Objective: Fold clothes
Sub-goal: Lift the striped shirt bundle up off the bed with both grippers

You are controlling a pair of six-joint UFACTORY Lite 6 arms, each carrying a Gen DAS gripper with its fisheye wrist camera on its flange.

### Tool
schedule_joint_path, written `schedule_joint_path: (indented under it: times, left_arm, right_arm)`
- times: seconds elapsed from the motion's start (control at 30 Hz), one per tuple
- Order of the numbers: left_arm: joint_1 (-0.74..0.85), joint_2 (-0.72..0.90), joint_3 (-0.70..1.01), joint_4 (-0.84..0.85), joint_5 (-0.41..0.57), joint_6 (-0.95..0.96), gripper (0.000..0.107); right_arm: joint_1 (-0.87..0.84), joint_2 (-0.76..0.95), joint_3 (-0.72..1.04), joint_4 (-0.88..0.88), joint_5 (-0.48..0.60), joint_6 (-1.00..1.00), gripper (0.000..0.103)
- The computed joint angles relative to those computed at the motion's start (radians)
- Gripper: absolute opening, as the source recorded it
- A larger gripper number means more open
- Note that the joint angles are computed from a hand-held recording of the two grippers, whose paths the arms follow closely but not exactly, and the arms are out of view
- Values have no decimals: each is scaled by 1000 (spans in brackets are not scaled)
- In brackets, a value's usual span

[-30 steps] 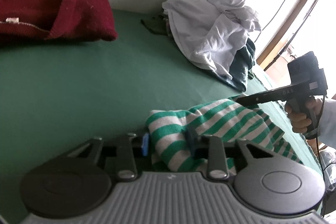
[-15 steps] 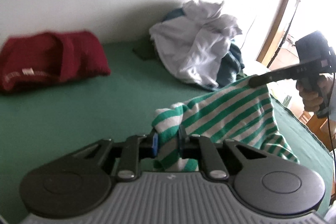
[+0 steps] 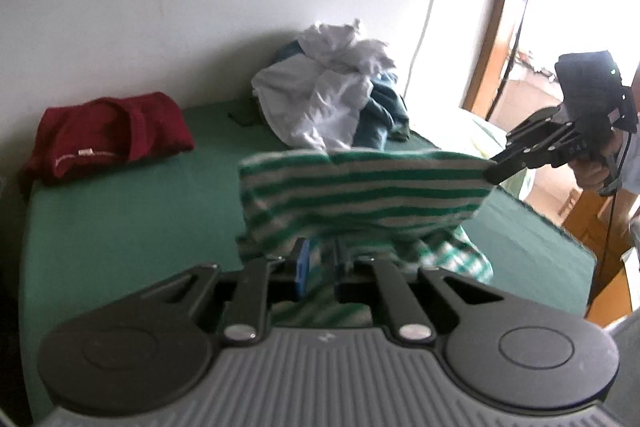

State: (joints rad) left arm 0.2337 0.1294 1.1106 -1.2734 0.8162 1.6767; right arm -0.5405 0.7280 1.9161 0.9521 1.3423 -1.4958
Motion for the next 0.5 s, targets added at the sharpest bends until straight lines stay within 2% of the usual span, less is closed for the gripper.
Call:
schedule_joint_path:
  times: [0.07,0.13,0.17,0.23,0.3,0.33,0.4,0.5]
  left_arm:
    - [-32,4,-18,0,-44,18,7]
    - [-64,49,13,-21,-97,61,15]
    - [-83,78,46,-26,-145,97,19]
    - [-119,139,117,-33,-236,166,19]
    - [-130,208,236,68,-268,169,23]
    - [-125,250,318,139,-242,135,28]
    - [-128,334,479,276,-190,75,48]
    - [-159,467,720,480,-122,-4,60]
  right_arm:
    - [-8,-87,-144,3,-49,-81,12]
    - [1,-117,-210,35,-112,-111,12]
    - [9,-125,-235,57,-144,-124,12]
    - [20,-138,-259,74,-179,-139,12]
    - [25,-152,-271,66,-191,-152,12]
    - [26,-162,-279,59,-196,-160,12]
    - [26,-174,-289,46,-194,-167,12]
    - [28,-192,-314,39,-198,-178,12]
